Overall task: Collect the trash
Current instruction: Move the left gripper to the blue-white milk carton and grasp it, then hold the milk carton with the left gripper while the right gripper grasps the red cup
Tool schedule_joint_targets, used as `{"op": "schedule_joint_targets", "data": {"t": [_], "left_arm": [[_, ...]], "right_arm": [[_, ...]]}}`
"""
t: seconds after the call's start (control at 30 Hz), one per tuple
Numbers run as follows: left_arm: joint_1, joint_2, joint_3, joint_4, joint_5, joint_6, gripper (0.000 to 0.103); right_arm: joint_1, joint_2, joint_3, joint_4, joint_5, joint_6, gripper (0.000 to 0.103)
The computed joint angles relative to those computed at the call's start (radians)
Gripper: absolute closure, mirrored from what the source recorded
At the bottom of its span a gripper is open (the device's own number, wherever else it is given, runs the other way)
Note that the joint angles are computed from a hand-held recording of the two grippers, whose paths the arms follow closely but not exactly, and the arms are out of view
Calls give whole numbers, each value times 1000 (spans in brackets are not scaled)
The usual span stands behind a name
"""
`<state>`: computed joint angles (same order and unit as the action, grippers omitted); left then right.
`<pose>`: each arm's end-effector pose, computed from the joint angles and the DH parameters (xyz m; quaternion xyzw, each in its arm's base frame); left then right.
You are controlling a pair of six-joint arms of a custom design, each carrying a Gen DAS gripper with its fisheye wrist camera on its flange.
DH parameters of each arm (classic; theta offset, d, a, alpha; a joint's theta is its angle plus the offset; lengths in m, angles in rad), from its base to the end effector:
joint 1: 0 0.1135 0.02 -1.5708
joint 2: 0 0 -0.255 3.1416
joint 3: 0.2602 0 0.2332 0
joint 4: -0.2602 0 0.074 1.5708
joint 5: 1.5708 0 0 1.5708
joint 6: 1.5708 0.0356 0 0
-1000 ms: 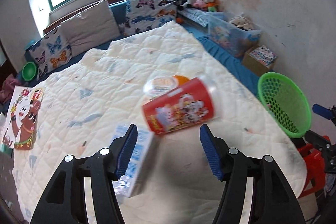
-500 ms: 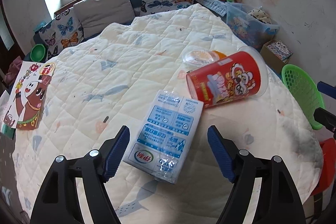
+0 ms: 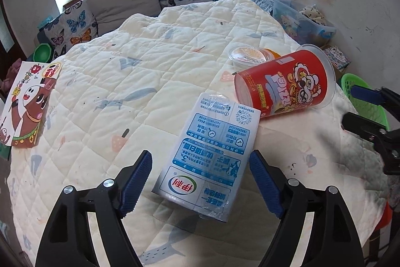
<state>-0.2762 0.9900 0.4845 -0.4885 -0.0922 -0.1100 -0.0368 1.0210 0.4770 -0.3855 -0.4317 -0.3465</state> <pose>0.1606 -0.0421 0.1783 0.0664 0.9555 -0.0112 0.2873 0.1747 0.0085 0.1804 -0.2097 0.9055 0.1409 0.3410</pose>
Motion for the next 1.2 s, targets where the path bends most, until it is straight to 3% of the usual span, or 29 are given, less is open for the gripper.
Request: {"op": "schedule_joint_targets", "data": {"t": [0.17, 0.4, 0.87, 1.2], "left_arm": [[23, -2, -3, 6, 30, 26, 26], [69, 8, -1, 9, 87, 71, 26], [46, 51, -17, 48, 79, 89, 30], [39, 63, -17, 75, 83, 93, 34]], "right_arm": [[60, 141, 11, 126, 22, 44, 22], [103, 261, 43, 199, 9, 54, 28], [134, 219, -13, 193, -13, 13, 51], [178, 277, -15, 279, -11, 75, 53]]}}
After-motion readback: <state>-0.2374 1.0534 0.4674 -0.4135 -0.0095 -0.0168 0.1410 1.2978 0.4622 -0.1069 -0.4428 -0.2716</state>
